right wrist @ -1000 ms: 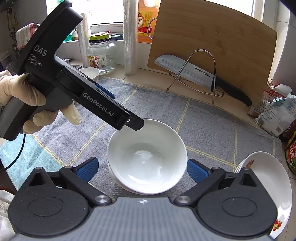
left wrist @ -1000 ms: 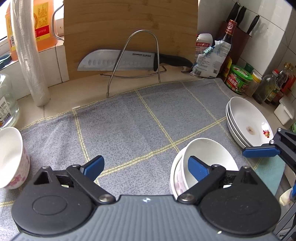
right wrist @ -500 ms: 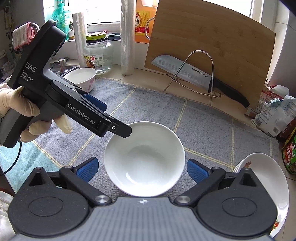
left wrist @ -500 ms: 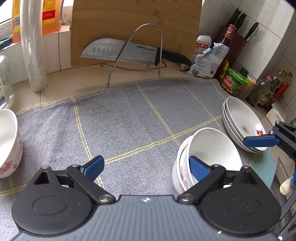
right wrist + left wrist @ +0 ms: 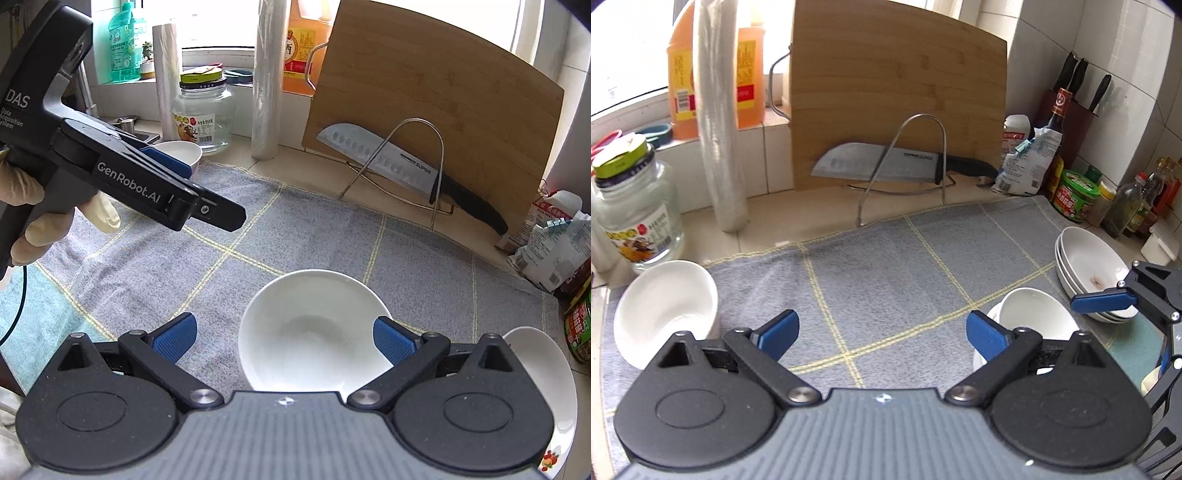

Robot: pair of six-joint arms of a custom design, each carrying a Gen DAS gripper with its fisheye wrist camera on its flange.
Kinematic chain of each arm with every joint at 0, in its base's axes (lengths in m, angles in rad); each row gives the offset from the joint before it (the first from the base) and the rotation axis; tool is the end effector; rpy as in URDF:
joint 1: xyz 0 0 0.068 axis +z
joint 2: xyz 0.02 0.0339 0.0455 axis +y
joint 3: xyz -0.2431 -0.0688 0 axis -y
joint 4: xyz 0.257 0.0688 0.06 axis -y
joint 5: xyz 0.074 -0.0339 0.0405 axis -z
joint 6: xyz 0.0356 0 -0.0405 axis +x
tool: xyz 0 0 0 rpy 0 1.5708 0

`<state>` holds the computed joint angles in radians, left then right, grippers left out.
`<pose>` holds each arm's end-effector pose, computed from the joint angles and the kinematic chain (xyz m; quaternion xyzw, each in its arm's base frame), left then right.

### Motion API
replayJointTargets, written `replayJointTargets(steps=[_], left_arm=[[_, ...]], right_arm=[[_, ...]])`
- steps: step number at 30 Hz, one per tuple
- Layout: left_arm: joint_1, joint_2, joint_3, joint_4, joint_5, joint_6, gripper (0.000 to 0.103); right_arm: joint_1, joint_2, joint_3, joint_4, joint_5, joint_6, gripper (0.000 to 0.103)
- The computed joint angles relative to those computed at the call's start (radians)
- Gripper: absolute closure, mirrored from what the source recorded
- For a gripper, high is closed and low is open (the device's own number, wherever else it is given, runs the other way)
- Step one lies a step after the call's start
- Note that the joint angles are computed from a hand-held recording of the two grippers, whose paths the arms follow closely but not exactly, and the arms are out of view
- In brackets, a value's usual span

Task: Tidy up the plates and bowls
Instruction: 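Pull both tools back and move them to the floral bowl by the jar, then grip the floral bowl rim with the left tool while the right tool grips the opposite rim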

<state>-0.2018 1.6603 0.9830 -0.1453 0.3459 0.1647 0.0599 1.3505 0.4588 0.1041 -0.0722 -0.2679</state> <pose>0.3432 -0.0825 0.1625 0.2289 0.8901 -0.1668 0.3569 0.2516 0.0177 0.1108 -0.1643 0.9091 -0.0064 0.3828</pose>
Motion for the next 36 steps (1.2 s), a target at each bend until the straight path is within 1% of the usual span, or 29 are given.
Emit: replayJointTargets(steps=[3, 5, 7, 10, 12, 14, 17, 19, 21, 22, 24, 25, 30, 32, 36], left_arm=[[0.042, -0.052, -0.055, 0.011, -0.001, 0.025, 0.005], [0.078, -0.09, -0.1, 0.03, 0.014, 0.029, 0.005], [0.109, -0.128, -0.144, 0.054, 0.006, 0.018, 0.004], [0.148, -0.179, -0.194, 0.077, -0.023, 0.015, 0.003], [0.178, -0.205, -0.213, 0.071, -0.038, 0.02, 0.003], [0.224, -0.21, -0.229, 0.085, -0.007, 0.04, 0.003], [0.306, -0.182, -0.236, 0.104, 0.082, 0.1, 0.003], [0.34, -0.152, -0.232, 0.124, 0.086, 0.164, 0.002], [0.372, -0.107, -0.208, 0.136, 0.092, 0.229, 0.002], [0.392, -0.078, -0.181, 0.119, 0.107, 0.268, 0.002], [0.428, -0.02, -0.108, 0.05, 0.156, 0.341, 0.002], [0.446, 0.015, -0.06, -0.001, 0.183, 0.387, 0.002], [0.476, 0.128, 0.095, -0.146, 0.198, 0.562, 0.002], [0.486, 0.179, 0.158, -0.196, 0.215, 0.627, 0.003], [0.493, 0.265, 0.261, -0.26, 0.233, 0.722, 0.003]], right_arm=[[0.056, 0.032, 0.02, 0.021, 0.034, 0.022, 0.0], [0.086, 0.062, 0.041, 0.036, 0.035, 0.03, 0.0], [0.114, 0.094, 0.066, 0.045, 0.035, 0.025, 0.0], [0.125, 0.142, 0.103, 0.056, -0.016, -0.022, 0.0], [0.131, 0.176, 0.131, 0.066, -0.041, -0.041, 0.0], [0.139, 0.212, 0.162, 0.079, -0.057, -0.031, 0.0], [0.171, 0.248, 0.199, 0.086, -0.054, 0.025, 0.0], [0.205, 0.263, 0.21, 0.102, -0.018, 0.052, 0.0], [0.243, 0.267, 0.207, 0.131, 0.032, 0.066, 0.0], [0.263, 0.273, 0.212, 0.138, 0.062, 0.076, 0.0], [0.307, 0.291, 0.24, 0.124, 0.127, 0.101, 0.0], [0.325, 0.301, 0.251, 0.121, 0.149, 0.111, 0.0], [0.388, 0.388, 0.348, 0.075, 0.23, 0.154, 0.0], [0.401, 0.428, 0.394, 0.055, 0.24, 0.164, 0.0], [0.418, 0.504, 0.489, 0.015, 0.27, 0.164, 0.0]])
